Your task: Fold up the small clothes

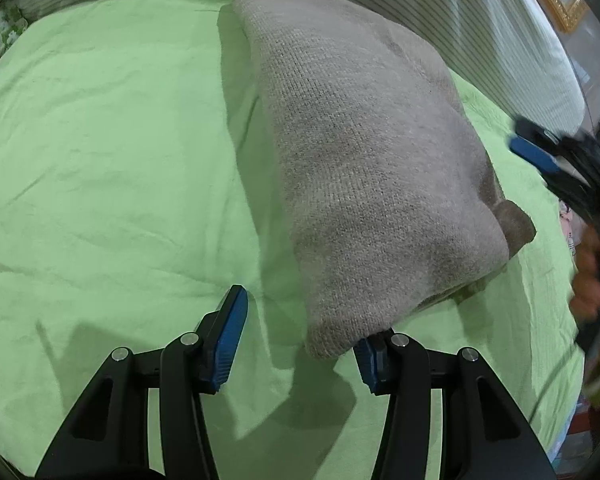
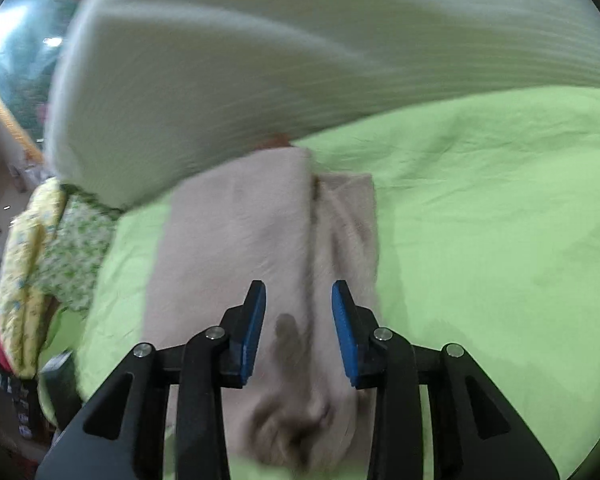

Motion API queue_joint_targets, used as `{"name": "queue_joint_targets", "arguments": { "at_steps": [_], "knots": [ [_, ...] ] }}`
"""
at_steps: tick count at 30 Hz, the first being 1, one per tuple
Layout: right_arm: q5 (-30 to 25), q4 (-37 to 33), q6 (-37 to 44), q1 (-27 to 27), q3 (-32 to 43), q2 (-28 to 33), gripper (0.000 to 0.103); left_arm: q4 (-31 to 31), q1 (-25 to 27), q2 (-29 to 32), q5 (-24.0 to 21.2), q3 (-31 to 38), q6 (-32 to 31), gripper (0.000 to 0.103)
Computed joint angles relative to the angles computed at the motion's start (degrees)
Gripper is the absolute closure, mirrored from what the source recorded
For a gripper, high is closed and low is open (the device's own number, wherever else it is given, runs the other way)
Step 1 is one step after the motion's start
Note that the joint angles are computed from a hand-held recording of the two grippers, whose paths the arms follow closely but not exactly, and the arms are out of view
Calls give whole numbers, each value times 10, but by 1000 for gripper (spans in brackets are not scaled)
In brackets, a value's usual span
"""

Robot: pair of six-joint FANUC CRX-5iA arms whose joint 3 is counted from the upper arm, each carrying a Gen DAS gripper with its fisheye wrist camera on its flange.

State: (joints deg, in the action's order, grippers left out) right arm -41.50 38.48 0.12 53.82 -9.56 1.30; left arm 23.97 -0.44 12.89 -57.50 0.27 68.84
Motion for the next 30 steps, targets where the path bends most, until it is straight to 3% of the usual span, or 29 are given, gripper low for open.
{"name": "queue_joint_targets", "arguments": {
  "at_steps": [5,7,8,9,14,19,27,30],
  "knots": [
    [-101,-111,115,31,63,31,67,-16,-22,21,5,25,26,53],
    [-110,-139,139,28,81,48,67,-23,-19,18,2,25,27,53],
    [-112,-146,147,27,85,52,73,-27,-21,19,1,27,31,52],
    [-116,-148,152,26,83,50,95,-28,-21,19,0,27,33,51],
    [-115,-34,39,42,8,-3,96,-27,-24,30,-9,41,43,50],
    [-119,-80,63,37,-2,9,96,-47,-35,41,-15,61,55,49],
    [-158,-89,96,37,27,39,97,-50,-38,49,-30,73,51,45],
    [-143,-103,83,29,25,31,94,-51,-39,53,-42,83,56,44]
  ]
}}
